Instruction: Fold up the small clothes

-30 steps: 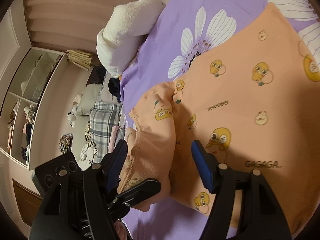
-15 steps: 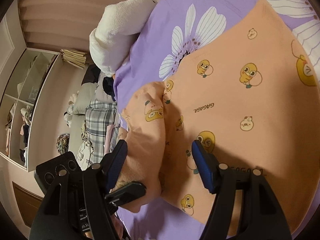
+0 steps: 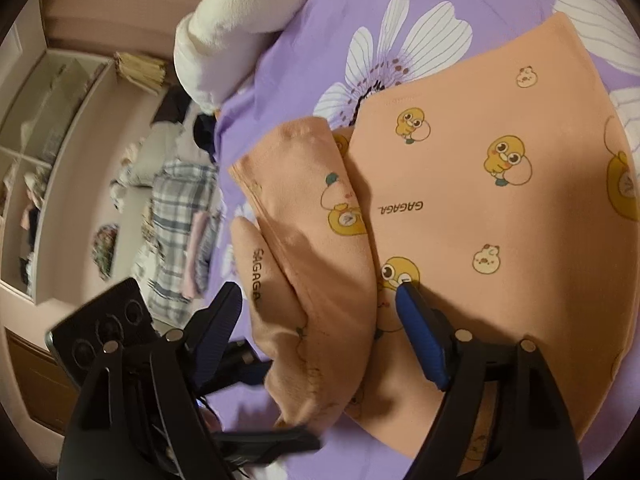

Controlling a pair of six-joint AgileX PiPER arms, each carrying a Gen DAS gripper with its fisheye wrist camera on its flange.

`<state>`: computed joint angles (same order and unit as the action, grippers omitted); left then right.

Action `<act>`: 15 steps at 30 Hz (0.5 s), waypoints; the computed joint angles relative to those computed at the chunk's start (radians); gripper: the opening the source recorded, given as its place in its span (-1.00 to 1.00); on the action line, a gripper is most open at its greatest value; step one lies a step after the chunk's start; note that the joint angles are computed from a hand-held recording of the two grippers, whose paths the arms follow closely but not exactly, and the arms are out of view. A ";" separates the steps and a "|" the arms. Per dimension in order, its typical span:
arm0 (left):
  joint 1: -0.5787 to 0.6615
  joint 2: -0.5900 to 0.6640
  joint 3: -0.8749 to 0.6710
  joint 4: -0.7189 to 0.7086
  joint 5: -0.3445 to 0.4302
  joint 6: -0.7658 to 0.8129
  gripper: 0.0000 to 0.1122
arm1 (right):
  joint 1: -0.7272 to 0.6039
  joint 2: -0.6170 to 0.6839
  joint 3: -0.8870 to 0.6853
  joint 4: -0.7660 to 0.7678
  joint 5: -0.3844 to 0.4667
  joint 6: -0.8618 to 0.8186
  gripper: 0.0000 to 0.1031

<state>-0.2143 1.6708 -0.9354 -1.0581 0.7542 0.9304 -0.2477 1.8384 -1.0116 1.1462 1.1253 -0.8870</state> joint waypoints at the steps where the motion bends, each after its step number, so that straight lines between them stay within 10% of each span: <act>1: 0.013 -0.012 0.011 0.001 0.007 0.003 -0.06 | 0.012 -0.009 -0.001 -0.016 -0.016 0.006 0.57; 11: 0.240 -0.161 0.185 -0.055 0.082 0.107 -0.06 | 0.259 -0.171 0.015 -0.258 -0.374 0.075 0.58; 15: 0.345 -0.195 0.241 -0.085 0.150 0.159 -0.06 | 0.363 -0.118 -0.036 -0.425 -0.486 0.245 0.09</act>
